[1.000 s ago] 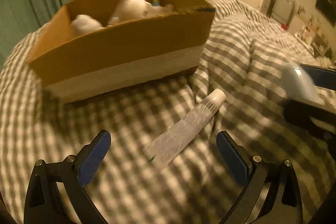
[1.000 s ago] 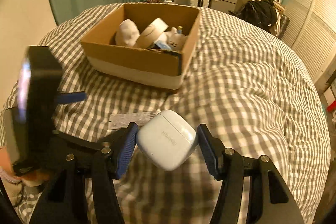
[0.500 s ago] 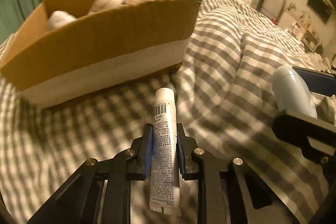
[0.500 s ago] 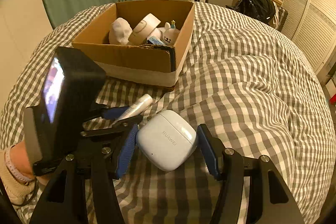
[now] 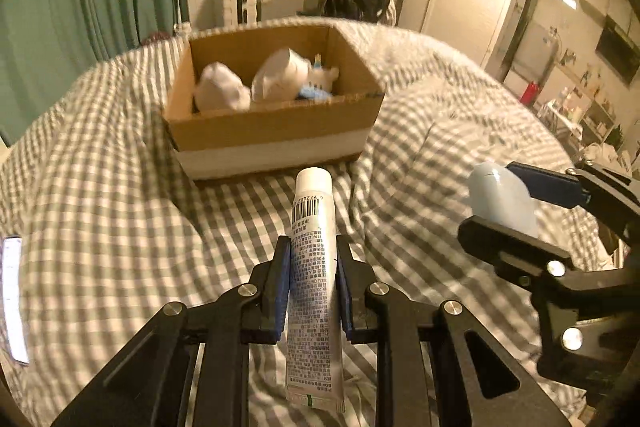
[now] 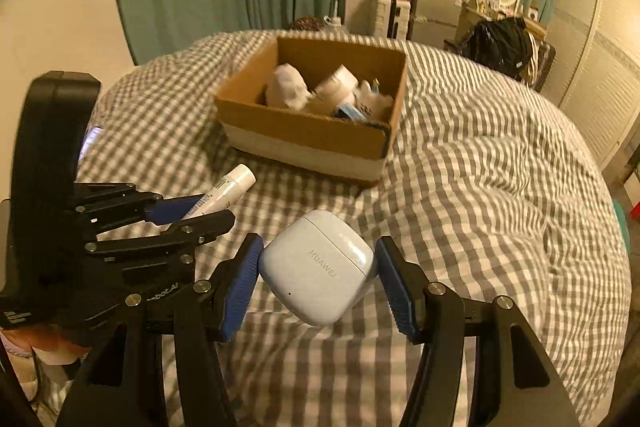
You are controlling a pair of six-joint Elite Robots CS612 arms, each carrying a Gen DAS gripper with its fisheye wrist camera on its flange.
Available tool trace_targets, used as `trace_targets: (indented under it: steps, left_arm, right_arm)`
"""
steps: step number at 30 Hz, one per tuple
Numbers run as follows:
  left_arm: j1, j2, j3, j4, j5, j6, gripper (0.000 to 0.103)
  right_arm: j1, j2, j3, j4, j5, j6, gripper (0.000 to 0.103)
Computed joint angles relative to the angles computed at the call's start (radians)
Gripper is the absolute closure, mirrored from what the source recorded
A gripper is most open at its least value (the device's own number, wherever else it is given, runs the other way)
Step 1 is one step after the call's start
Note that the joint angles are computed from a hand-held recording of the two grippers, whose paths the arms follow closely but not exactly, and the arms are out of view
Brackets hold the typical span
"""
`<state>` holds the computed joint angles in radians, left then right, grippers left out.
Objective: Organize objects
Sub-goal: 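Carry the toothpaste and earbud case over the box and open both grippers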
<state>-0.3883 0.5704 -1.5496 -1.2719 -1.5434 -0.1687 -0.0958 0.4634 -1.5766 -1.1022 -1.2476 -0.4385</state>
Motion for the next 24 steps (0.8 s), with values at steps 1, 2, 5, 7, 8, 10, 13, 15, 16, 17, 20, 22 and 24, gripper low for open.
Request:
trace_targets:
  steps: [1, 2, 5, 7, 8, 10, 13, 15, 16, 17, 20, 22, 24]
  left_arm:
    - [-0.001, -0.001, -0.015, -0.001, 0.001, 0.001, 0.083]
    - [0.000, -0.004, -0.025, -0.010, -0.001, 0.004, 0.083]
    - [0.003, -0.016, -0.039, -0.027, -0.004, -0.001, 0.083]
    - [0.004, -0.026, -0.038, -0.041, -0.007, -0.002, 0.083]
    - [0.005, -0.035, -0.035, -0.052, -0.003, 0.002, 0.083]
    - [0.005, -0.046, -0.027, -0.071, 0.007, 0.004, 0.083]
    - [0.011, -0.076, 0.002, -0.108, 0.002, 0.010, 0.083]
    - [0.018, -0.103, 0.039, -0.143, 0.007, 0.019, 0.083]
    - [0.018, -0.111, 0.050, -0.155, 0.016, 0.023, 0.083]
    - [0.020, -0.123, 0.070, -0.176, 0.028, 0.028, 0.083]
    - [0.030, -0.160, 0.142, -0.243, 0.051, 0.040, 0.083]
    - [0.034, -0.179, 0.183, -0.273, 0.067, 0.045, 0.083]
    - [0.042, -0.202, 0.242, -0.315, 0.072, 0.048, 0.083]
  right_arm:
    - [0.001, -0.001, -0.010, -0.006, 0.003, -0.004, 0.045]
    - [0.001, -0.002, -0.016, -0.009, 0.006, -0.009, 0.045]
    - [0.001, -0.010, -0.030, -0.016, 0.020, -0.028, 0.045]
    - [0.002, -0.017, -0.036, -0.027, 0.026, -0.035, 0.045]
    - [0.002, -0.021, -0.038, -0.036, 0.028, -0.040, 0.045]
    - [0.003, -0.031, -0.037, -0.059, 0.037, -0.051, 0.045]
    - [0.004, -0.054, -0.015, -0.096, 0.066, -0.059, 0.045]
    - [0.004, -0.077, 0.017, -0.124, 0.095, -0.061, 0.045]
    - [0.005, -0.086, 0.033, -0.139, 0.105, -0.062, 0.045]
    - [0.005, -0.098, 0.052, -0.155, 0.116, -0.062, 0.045]
    - [0.009, -0.135, 0.128, -0.212, 0.144, -0.043, 0.045]
    - [0.014, -0.157, 0.183, -0.259, 0.148, -0.028, 0.045]
    - [0.023, -0.182, 0.250, -0.306, 0.137, -0.015, 0.045]
